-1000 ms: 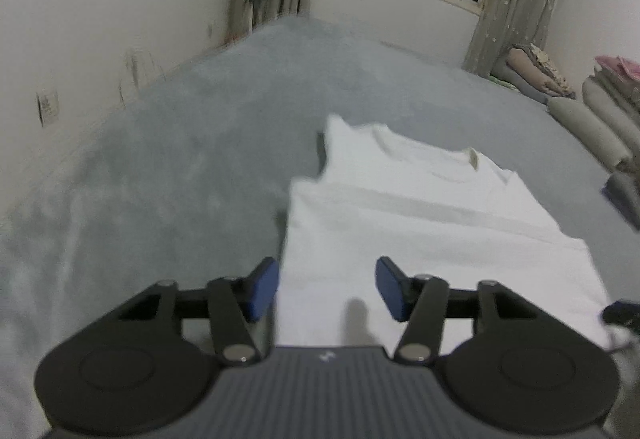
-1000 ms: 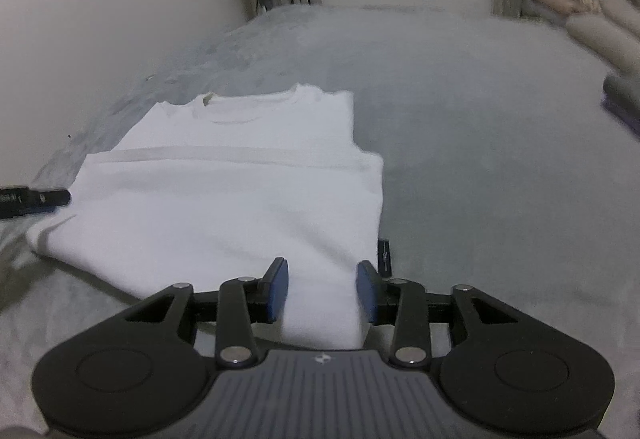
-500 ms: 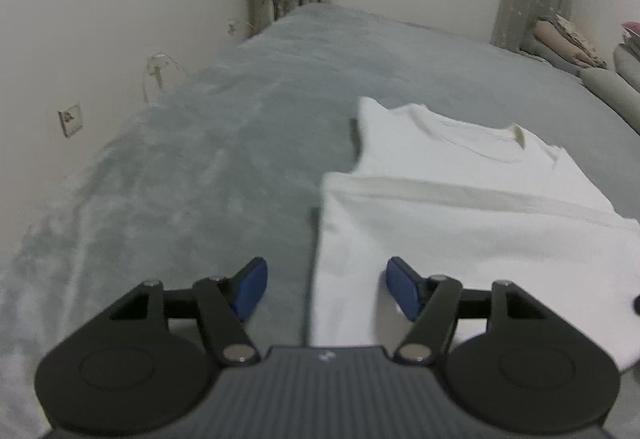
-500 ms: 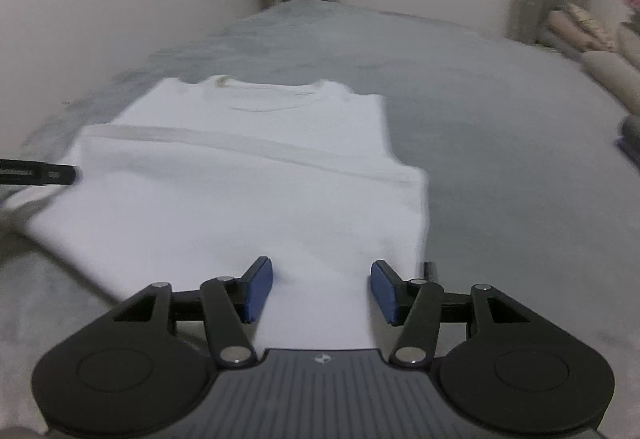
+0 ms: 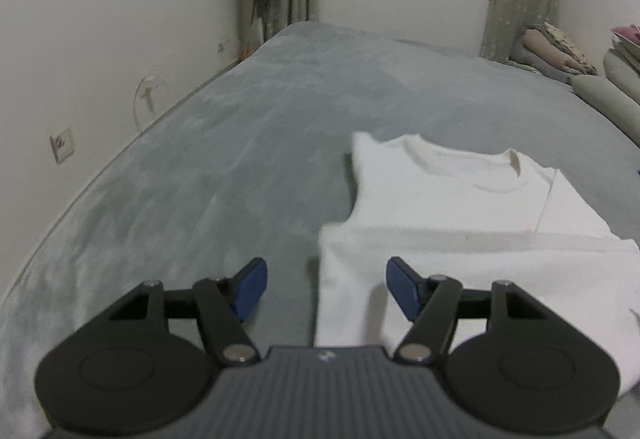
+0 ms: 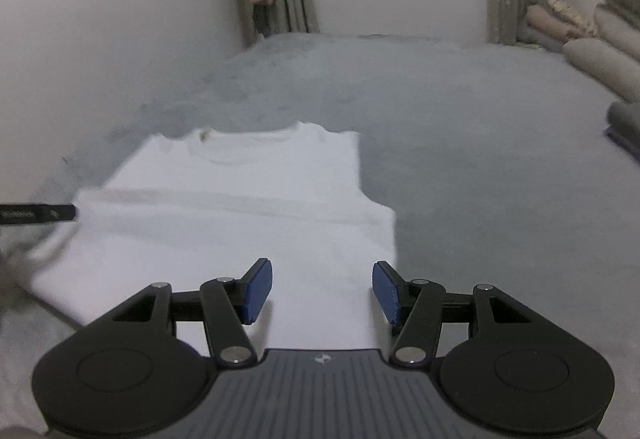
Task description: Fold clothes
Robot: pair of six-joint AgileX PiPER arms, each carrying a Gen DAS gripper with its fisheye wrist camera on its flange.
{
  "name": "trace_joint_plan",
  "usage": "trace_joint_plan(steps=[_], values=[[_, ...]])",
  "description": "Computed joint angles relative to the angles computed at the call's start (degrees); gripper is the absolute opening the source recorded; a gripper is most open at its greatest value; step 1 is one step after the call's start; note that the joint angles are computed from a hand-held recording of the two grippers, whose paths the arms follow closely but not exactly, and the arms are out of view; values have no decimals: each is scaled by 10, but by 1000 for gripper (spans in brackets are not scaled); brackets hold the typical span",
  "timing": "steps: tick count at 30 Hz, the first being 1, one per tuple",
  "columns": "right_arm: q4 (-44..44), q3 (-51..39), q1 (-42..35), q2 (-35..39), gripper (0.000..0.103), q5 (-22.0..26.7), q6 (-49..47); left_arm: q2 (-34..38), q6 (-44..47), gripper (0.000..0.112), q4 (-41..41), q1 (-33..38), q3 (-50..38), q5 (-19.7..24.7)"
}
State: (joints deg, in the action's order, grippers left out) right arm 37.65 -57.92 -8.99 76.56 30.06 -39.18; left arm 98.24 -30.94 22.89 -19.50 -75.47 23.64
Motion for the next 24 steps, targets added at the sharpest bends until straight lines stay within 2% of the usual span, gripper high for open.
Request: trace_joint_plan(steps=[5, 7, 9, 11, 13, 17, 20, 24], values=[[62, -55, 17, 72, 54, 5, -49, 43, 59, 64, -33, 0, -39, 2], [10, -79, 34, 102, 54, -4, -9, 60, 72, 68, -37, 2, -47, 10], [-66, -98, 48, 130, 54, -19, 39, 67, 113, 68, -79, 13, -59, 24], [-57, -117, 32, 143, 52, 1, 34, 70, 140, 68, -107, 23, -86, 61], [-36, -138, 5, 151, 49, 34, 22, 72, 161, 68, -125, 34, -100, 70], [-103, -172, -14, 168, 53, 39, 89, 92, 195, 66, -153, 56, -144, 79], [-20, -197, -48, 193, 53, 73, 23, 133, 265, 67, -214, 70, -211, 103], [-25, -260, -50, 228, 53, 98, -7, 199, 334, 66, -271, 77, -315, 131]])
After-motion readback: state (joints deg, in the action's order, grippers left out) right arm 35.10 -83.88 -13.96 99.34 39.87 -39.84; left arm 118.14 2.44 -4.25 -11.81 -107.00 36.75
